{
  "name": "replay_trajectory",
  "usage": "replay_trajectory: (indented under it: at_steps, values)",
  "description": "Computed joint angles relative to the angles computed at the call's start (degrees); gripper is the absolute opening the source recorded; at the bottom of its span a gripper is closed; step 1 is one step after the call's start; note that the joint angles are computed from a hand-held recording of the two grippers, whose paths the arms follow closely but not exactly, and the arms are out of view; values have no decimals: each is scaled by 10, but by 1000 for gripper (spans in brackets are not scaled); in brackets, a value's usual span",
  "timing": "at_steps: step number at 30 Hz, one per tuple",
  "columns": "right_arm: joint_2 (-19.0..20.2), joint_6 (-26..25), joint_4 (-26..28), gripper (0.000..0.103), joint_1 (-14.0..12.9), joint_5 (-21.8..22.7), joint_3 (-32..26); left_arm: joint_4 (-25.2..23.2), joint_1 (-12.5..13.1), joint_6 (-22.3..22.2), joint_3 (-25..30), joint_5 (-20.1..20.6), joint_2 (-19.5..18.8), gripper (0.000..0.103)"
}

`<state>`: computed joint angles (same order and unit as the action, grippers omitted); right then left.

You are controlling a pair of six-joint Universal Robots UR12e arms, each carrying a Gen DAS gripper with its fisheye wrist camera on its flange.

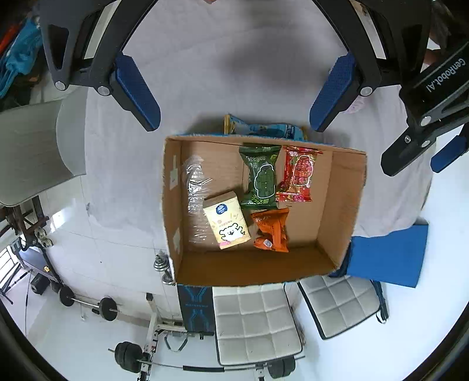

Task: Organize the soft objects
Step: 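Grasp the lavender sock with the left tool while the right tool grasps the blue ice-cream wrapper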

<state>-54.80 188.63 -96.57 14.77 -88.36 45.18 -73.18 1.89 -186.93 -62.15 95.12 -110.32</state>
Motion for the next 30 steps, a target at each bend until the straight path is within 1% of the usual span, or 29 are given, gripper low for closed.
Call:
replay_trajectory:
  at_steps: [3, 7, 9, 12, 14, 16, 18, 19, 21, 23, 25, 26, 27, 28, 29, 30]
  values:
    - [-18, 3, -20, 103, 0, -2, 22, 19, -3, 3, -13, 1, 14, 100]
    - [-36, 3, -42, 103, 2, -3, 41, 32, -4, 0, -23, -2, 28, 100]
    - [-41, 1, -52, 103, 3, -3, 46, 34, -3, -4, -25, -7, 32, 100]
    - [-44, 3, -53, 103, 2, 7, 46, 36, -1, -10, -26, -10, 36, 100]
    - [-45, 7, -52, 103, 1, 9, 51, 44, 1, -16, -31, -2, 40, 100]
    - [-46, 10, -49, 103, -5, 34, 63, 45, 4, -24, -38, 6, 44, 100]
    - [-43, 12, -30, 103, -13, 74, 75, 47, 11, -39, -54, 18, 51, 100]
    - [-40, 16, -20, 103, -17, 96, 83, 45, 14, -44, -62, 22, 55, 100]
    - [-36, 26, -9, 103, -22, 124, 100, 30, 23, -61, -84, 29, 63, 100]
    - [-27, 40, -6, 103, -24, 133, 116, 9, 33, -75, -104, 30, 70, 100]
    - [-21, 60, -15, 102, -26, 144, 134, -13, 40, -91, -123, 29, 75, 100]
    - [-17, 69, -18, 98, -28, 149, 139, -22, 45, -101, -137, 27, 79, 100]
    - [-10, 77, -20, 92, -28, 152, 143, -32, 49, -110, -147, 28, 81, 100]
    - [-4, 78, -22, 90, -28, 151, 142, -40, 51, -115, -154, 28, 83, 100]
    - [2, 74, -27, 87, -26, 145, 142, -45, 54, -121, -164, 25, 86, 100]
    - [7, 67, -34, 86, -22, 127, 144, -50, 56, -128, -176, 28, 90, 100]
